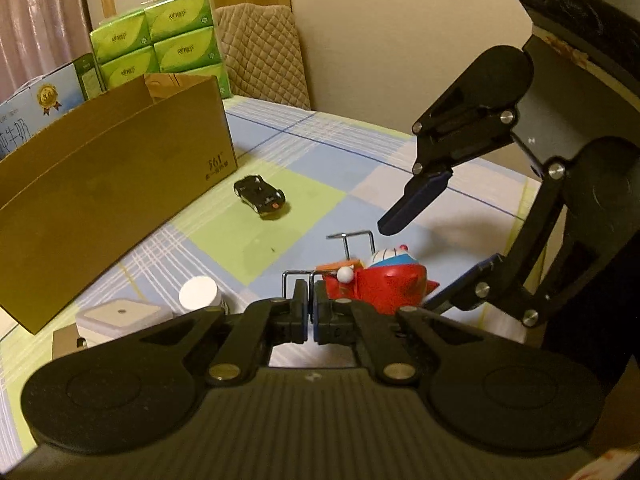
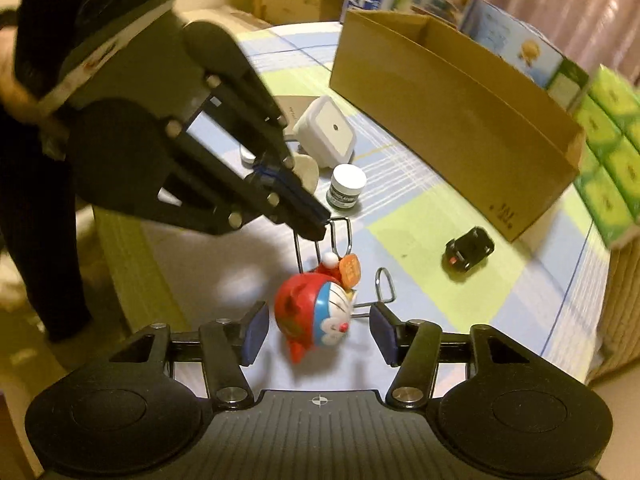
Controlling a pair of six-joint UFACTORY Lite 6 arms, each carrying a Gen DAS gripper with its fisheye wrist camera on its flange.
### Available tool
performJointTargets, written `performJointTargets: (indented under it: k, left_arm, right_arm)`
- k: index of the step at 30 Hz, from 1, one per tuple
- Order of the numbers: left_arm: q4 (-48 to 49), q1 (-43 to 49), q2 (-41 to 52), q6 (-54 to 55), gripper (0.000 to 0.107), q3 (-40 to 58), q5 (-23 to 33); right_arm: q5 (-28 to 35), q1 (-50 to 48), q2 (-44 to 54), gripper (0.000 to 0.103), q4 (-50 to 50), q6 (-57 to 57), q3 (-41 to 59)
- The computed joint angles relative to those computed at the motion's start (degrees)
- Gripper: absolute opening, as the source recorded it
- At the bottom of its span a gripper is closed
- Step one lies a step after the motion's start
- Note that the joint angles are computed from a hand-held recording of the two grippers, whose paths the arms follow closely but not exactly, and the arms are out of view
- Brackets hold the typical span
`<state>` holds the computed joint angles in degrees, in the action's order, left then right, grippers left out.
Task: Organize rigid objects
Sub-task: 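Pull the wire stand off with left gripper while right gripper holds the red figure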
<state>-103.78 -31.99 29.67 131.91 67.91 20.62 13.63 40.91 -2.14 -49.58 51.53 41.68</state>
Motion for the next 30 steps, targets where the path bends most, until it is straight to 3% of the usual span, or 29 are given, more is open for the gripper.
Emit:
performJointTargets:
  k: [9, 11, 12, 15, 16, 20, 25, 26, 28, 30]
  left_arm:
    - [0.9, 1.1, -1.3, 0.9, 0.0, -3.6, 1.4]
    - [0.0, 1.1, -1.9, 2.5, 0.002, -4.7, 0.9]
    - [0.4, 1.1, -2.1, 2.6, 0.006, -5.0, 0.8]
    - [1.8, 1.4, -2.3, 3.6, 0.037, -5.2, 0.9]
    - [3.6, 1.8, -2.0, 2.9, 0.04, -4.8, 1.8]
    - [12.0, 2.2, -0.1, 0.2, 0.041, -2.3, 4.3]
    - [23.2, 1.8, 3.9, -6.7, 0.04, 1.9, 6.0]
    - [23.9, 1.7, 4.2, -6.9, 0.039, 2.1, 5.7]
    - [23.3, 1.4, 4.3, -6.3, 0.025, 1.7, 4.7]
    - [20.3, 1.7, 3.7, -4.8, 0.023, 0.7, 4.9]
  right_arm:
    - [-1.0, -1.2, 6.0, 0.053, 7.2, 9.4, 4.3]
    - [-2.5, -2.0, 6.5, 0.043, 6.8, 12.6, 4.2]
    - [-2.4, -1.9, 6.5, 0.043, 4.9, 15.9, 3.9]
    - [-0.5, 0.0, 7.0, 0.043, 0.4, 19.5, 4.1]
    - [0.1, 0.6, 7.3, 0.043, -0.6, 19.3, 4.4]
    - [3.3, 3.5, 7.7, 0.042, -2.7, 10.5, 4.9]
    - [2.1, 3.3, 6.4, 0.042, -0.9, -1.2, 3.4]
    - [2.0, 3.3, 6.0, 0.042, -0.8, -2.1, 3.1]
    - [1.7, 2.9, 5.6, 0.042, 1.0, -5.1, 2.7]
    - [2.7, 3.5, 6.1, 0.042, 1.5, -5.0, 3.1]
